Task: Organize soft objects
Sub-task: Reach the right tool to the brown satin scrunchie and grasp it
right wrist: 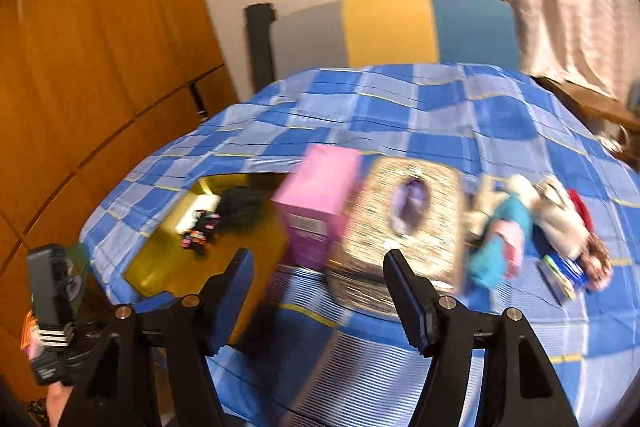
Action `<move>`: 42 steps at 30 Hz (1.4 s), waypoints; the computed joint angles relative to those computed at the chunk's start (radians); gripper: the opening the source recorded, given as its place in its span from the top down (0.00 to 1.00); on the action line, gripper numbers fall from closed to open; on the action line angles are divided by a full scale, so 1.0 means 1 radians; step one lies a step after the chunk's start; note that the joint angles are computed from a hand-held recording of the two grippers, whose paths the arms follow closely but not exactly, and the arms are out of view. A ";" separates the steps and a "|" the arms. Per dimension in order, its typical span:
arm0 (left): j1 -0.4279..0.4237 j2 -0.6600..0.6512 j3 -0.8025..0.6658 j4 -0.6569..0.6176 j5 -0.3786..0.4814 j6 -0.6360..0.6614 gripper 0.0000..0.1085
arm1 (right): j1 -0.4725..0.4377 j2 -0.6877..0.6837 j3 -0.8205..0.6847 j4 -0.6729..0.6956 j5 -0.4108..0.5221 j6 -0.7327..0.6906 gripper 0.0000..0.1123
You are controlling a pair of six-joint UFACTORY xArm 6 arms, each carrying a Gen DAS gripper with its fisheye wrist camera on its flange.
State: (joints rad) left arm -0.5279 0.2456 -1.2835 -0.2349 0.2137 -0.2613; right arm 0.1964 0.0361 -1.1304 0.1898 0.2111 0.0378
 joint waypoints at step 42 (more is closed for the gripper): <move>-0.209 0.301 -0.498 -0.053 0.317 0.218 0.61 | -0.475 0.377 -0.311 -0.416 0.241 0.086 0.51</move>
State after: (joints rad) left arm -0.7367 0.5469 -1.7818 -0.2881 0.5304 -0.0434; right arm -0.2785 0.4127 -1.4419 -0.2263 0.4521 0.1238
